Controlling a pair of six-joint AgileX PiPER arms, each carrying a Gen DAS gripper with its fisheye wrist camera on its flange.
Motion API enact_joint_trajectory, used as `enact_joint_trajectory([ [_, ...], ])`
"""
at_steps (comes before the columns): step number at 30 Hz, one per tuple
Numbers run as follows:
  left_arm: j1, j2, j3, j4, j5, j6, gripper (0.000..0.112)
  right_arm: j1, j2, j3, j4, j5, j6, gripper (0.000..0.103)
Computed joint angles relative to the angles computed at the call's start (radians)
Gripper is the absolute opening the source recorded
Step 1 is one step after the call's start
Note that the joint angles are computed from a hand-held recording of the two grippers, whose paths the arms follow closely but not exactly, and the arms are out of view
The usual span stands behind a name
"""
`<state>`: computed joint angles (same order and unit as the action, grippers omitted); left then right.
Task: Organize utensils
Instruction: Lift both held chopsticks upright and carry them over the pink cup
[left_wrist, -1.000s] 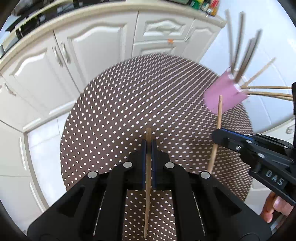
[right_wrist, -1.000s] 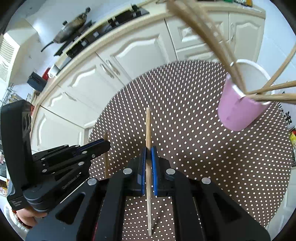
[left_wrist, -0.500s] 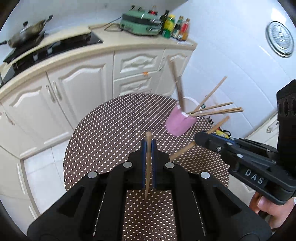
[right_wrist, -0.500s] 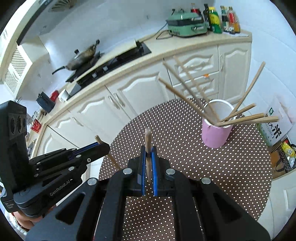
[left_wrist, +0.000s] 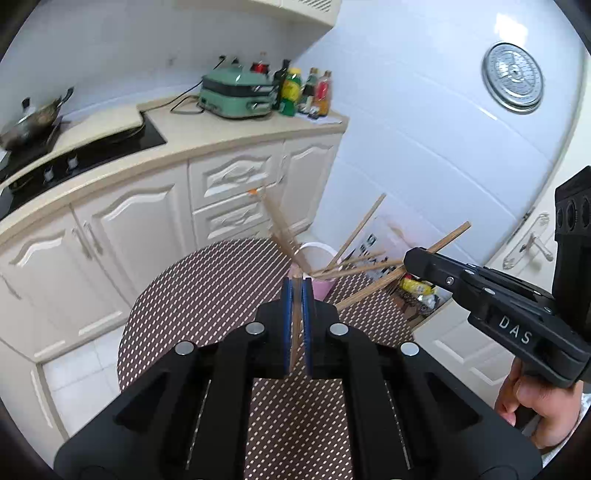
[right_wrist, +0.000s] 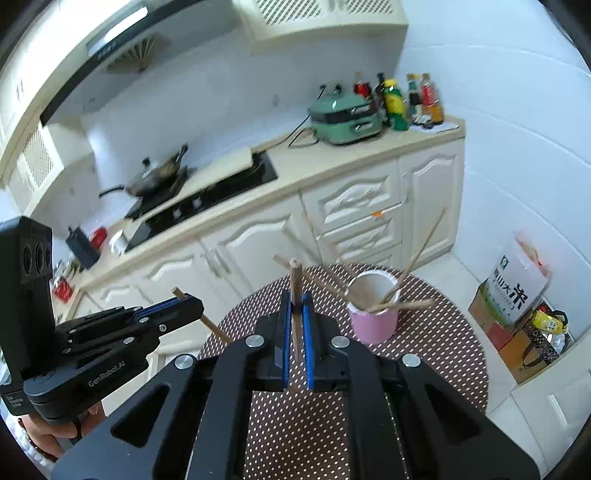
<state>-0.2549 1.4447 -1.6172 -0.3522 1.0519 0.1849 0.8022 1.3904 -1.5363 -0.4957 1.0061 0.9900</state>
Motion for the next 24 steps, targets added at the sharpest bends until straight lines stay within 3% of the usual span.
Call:
enact_joint_trajectory([
  [13,-0.046,0.163,-0.3,-0.057,-0.001,-0.018,0.005,-0.098,-0.025,-0.081,-0.074,0.02,-0.055,0.005],
  [24,-0.049,0.358,-0.555,-0.031,0.025,-0.082,0.005,-0.224,0.023,-0.105,0.002,-0.041,-0.157,0.005],
])
